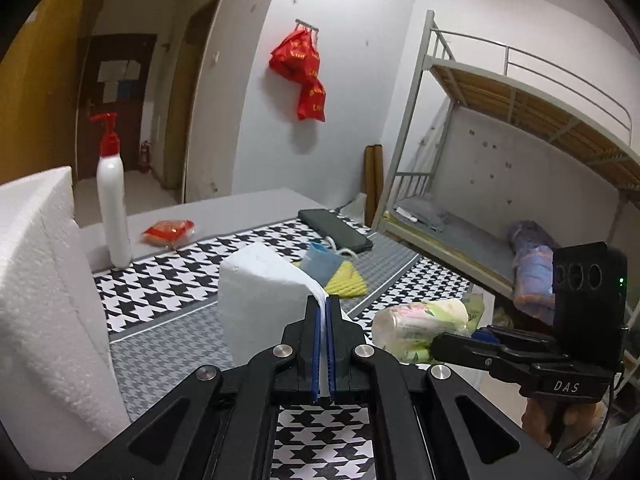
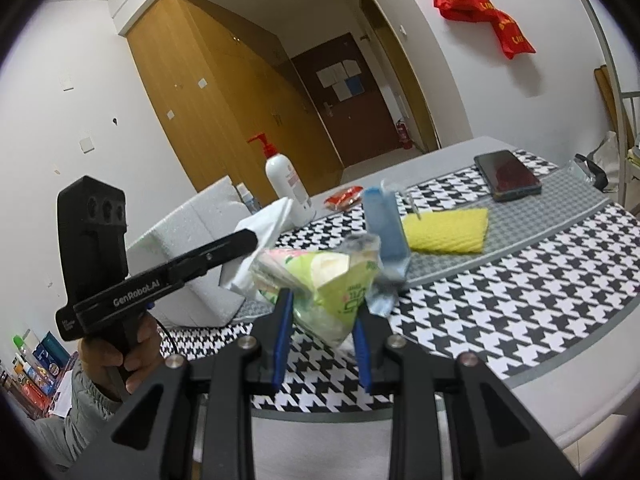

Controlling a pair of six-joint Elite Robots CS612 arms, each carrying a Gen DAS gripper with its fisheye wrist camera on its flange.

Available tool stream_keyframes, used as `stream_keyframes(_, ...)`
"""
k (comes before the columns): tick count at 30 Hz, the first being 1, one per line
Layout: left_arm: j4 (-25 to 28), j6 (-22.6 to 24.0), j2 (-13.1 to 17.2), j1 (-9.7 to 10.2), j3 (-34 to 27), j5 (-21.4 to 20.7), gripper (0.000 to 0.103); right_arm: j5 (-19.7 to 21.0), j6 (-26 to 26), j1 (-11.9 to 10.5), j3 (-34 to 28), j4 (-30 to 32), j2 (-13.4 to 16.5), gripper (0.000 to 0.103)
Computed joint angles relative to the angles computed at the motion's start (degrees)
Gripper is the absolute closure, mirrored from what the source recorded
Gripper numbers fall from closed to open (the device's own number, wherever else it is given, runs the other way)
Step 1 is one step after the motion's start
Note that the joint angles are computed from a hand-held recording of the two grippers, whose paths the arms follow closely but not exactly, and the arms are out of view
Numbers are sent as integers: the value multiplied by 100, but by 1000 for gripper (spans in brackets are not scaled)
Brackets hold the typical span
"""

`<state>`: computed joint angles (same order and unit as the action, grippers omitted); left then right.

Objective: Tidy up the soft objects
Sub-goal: 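Lift the tissues and the pack and carry both toward the white foam box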

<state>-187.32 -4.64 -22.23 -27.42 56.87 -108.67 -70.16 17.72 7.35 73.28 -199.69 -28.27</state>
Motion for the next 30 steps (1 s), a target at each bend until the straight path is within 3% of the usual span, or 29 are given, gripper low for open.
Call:
stream_keyframes(12, -617, 19, -298, -61, 440, 265, 101, -210, -73, 19, 11, -199, -111, 71)
stream_keyframes(19, -642, 60, -508, -136, 696, 816, 101, -198, -186, 12, 7, -246, -151, 71)
stream_keyframes(22, -882, 193, -579, -199, 847, 1241, 101, -246, -230, 17, -35, -242, -142, 71)
stream_keyframes(30, -1188, 292, -713, -209, 1073, 1622, 101, -195, -430, 57, -178, -182, -117, 71)
